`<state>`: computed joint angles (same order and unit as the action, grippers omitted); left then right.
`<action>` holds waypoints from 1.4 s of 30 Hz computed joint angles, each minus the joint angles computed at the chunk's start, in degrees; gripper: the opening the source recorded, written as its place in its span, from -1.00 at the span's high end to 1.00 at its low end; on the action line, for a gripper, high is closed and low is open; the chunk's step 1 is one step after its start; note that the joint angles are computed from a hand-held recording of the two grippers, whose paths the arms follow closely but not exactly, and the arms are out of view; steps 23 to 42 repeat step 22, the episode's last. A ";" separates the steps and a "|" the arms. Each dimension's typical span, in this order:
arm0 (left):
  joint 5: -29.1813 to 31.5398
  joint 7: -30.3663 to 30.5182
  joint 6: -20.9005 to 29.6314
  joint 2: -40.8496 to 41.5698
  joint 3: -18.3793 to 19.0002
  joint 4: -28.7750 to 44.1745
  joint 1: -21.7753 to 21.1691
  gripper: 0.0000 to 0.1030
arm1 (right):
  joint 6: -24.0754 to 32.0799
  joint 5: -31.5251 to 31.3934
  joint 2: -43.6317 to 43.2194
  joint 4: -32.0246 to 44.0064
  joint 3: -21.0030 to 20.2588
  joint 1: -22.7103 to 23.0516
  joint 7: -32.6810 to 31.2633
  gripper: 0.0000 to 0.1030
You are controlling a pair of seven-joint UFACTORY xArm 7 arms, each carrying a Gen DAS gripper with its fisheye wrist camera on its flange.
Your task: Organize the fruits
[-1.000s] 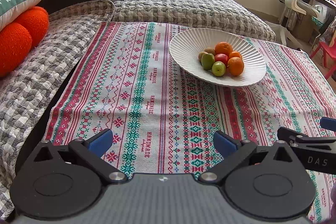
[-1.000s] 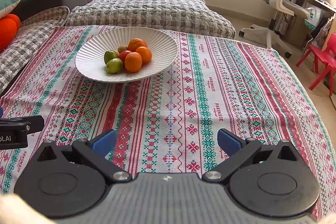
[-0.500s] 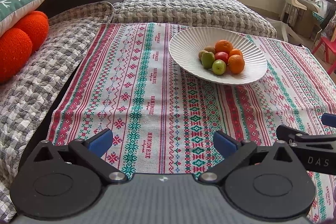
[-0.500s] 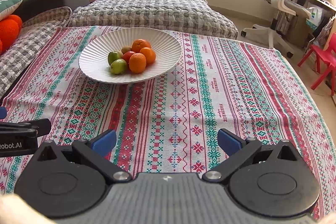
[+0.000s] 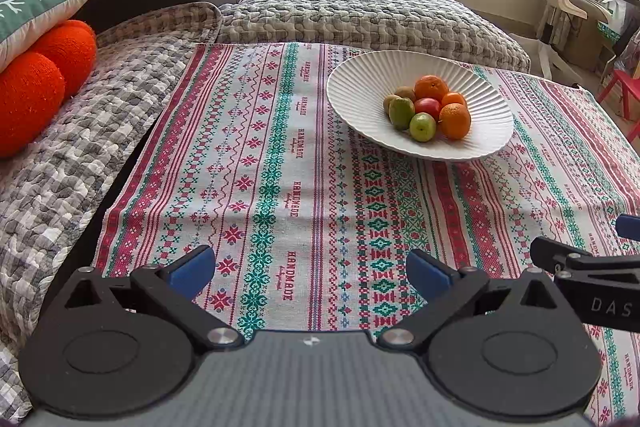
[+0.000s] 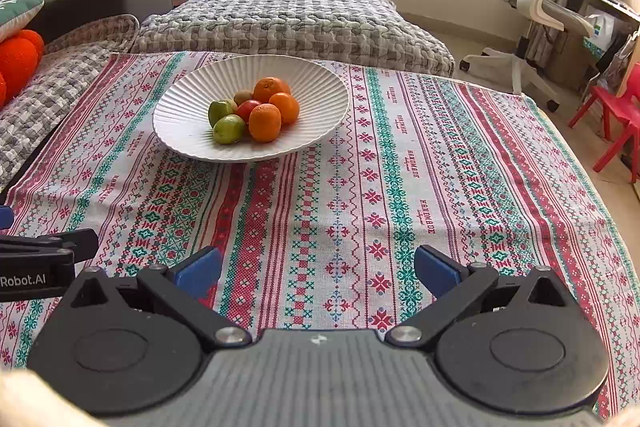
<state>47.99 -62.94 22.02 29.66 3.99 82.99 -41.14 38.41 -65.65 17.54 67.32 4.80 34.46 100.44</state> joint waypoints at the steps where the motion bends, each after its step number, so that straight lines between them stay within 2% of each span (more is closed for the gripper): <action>1: 0.13 -0.12 0.02 -0.02 0.10 -0.01 -0.10 -0.84 | -0.01 0.07 0.04 0.03 0.02 -0.01 -0.13 -0.99; 42: 1.51 -1.03 0.56 -0.16 0.05 0.13 -0.33 -0.84 | 0.37 0.00 0.21 0.29 -0.03 0.20 0.11 -0.99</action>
